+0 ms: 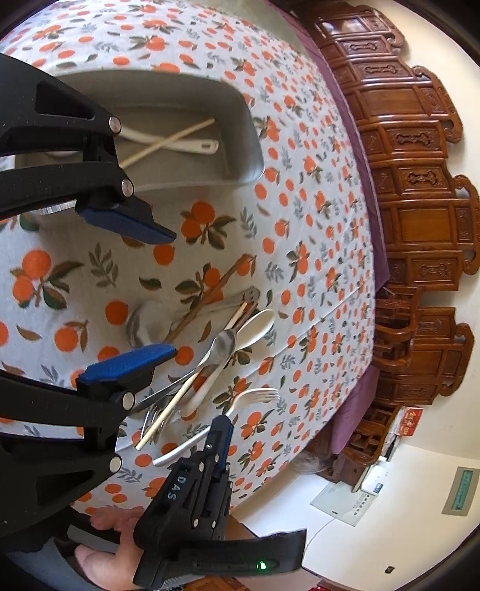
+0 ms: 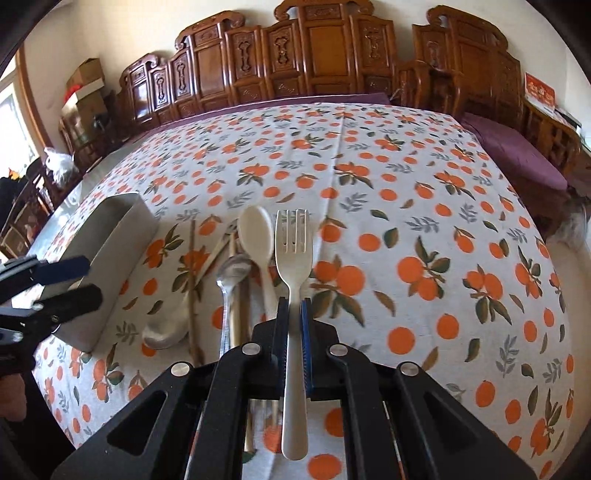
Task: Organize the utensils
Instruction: 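Grasp the white plastic fork by its handle with the right tool, then grasp a wooden chopstick with the left tool while the right tool holds the fork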
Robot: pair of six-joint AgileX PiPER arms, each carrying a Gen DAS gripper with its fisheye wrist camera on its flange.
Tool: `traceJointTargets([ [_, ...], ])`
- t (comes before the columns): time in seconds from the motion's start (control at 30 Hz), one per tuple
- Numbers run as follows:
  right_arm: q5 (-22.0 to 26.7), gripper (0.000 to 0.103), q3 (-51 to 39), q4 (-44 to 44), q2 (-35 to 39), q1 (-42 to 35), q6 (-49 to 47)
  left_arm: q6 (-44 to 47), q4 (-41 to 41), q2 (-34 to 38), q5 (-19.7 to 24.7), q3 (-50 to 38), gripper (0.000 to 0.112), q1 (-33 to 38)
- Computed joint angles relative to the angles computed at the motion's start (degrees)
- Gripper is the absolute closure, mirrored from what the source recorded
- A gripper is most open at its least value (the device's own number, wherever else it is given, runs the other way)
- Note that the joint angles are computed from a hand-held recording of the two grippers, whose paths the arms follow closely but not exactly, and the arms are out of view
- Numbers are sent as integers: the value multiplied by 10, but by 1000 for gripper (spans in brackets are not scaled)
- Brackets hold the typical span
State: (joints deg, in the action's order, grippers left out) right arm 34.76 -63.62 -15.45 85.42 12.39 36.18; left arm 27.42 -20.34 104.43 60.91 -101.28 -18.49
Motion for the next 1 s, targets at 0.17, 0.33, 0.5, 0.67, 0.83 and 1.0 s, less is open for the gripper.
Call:
traceJointTargets([
  [0.17, -10, 95, 11, 19, -1, -19, -13, -53, 17, 43, 12, -30, 70, -30],
  [0.33, -22, 95, 18, 36, -6, -30, -25, -108, 52, 87, 25, -71, 74, -63],
  [0.5, -31, 95, 22, 55, -10, -37, -36, -157, 97, 133, 47, -119, 80, -85],
  [0.67, -37, 95, 23, 68, -15, -42, -45, -187, 134, 146, 43, -134, 89, -102],
  [0.83, -38, 95, 20, 69, -16, -40, -44, -198, 127, 153, 54, -149, 97, -98],
  [1.0, -36, 95, 17, 64, -15, -35, -42, -198, 117, 148, 52, -149, 107, -93],
])
